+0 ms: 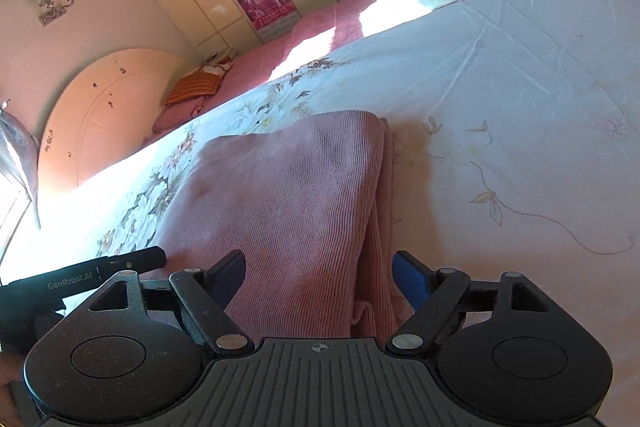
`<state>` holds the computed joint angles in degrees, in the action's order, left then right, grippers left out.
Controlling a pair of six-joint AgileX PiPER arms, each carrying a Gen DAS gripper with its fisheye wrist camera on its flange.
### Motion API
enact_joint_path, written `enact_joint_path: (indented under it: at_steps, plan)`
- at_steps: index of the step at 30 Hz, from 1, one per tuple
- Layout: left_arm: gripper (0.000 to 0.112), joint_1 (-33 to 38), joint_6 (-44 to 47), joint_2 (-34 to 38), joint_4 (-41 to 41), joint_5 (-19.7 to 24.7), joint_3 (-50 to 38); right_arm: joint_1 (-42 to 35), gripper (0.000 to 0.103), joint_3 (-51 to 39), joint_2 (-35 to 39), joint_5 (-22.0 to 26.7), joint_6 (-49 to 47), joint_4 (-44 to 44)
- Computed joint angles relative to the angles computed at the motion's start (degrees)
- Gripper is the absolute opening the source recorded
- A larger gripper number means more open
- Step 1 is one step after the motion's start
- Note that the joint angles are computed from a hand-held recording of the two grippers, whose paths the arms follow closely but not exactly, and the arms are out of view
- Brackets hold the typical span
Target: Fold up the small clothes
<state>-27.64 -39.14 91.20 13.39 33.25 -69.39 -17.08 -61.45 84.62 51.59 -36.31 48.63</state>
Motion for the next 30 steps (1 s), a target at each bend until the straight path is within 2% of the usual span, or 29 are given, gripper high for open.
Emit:
enact_joint_path:
  at_steps: [4, 7, 8, 9, 10, 12, 15, 17, 20, 22, 26, 30]
  plan:
    - [0.071, 3.84, 11.43, 1.57, -14.39, -6.15, 2.55, 0.42, 0.079, -2.33, 5.76, 0.78, -0.59, 1.37]
    - [0.069, 6.76, 21.02, 2.45, -28.05, -8.06, 3.81, 0.77, 0.079, -1.40, 6.25, 0.08, -3.97, 3.30]
    - [0.068, 6.94, 22.17, 2.55, -29.59, -8.19, 3.88, 0.96, 0.077, -1.68, 6.44, 0.38, -3.92, 3.15]
    - [0.066, 6.69, 21.74, 2.48, -28.98, -8.19, 3.81, 1.14, 0.058, -2.41, 7.04, 1.44, -3.64, 2.90]
    - [0.064, 6.24, 20.75, 2.31, -27.64, -8.08, 3.56, 1.16, 0.049, -3.06, 7.77, 2.63, -2.69, 2.82]
    - [0.045, 5.69, 19.28, 1.50, -26.31, -8.38, 3.58, 0.91, 0.033, -3.30, 8.02, 3.36, -2.57, 3.19]
    - [0.034, 4.97, 17.79, 0.09, -24.06, -8.56, 3.32, -0.58, 0.028, -3.36, 7.90, 5.93, -2.90, 6.16]
    - [0.033, 5.28, 18.95, -1.35, -25.51, -8.99, 3.63, -1.53, 0.027, -2.74, 6.28, 8.11, -3.77, 9.62]
    - [0.033, 6.31, 21.39, -4.64, -27.08, -9.29, 4.63, -0.47, 0.026, -2.87, 3.25, 8.80, -3.00, 11.41]
    - [0.033, 8.80, 25.11, -7.57, -29.49, -8.10, 5.17, 2.16, 0.025, -3.32, 0.83, 8.56, -1.60, 12.00]
    - [0.033, 18.84, 38.29, -12.90, -37.98, -2.14, 5.23, 10.89, 0.025, -4.95, -1.40, 4.47, 3.58, 11.91]
    - [0.033, 34.67, 55.88, -15.80, -48.58, 5.84, 4.99, 25.55, 0.025, -7.23, 0.29, -5.36, 10.41, 10.69]
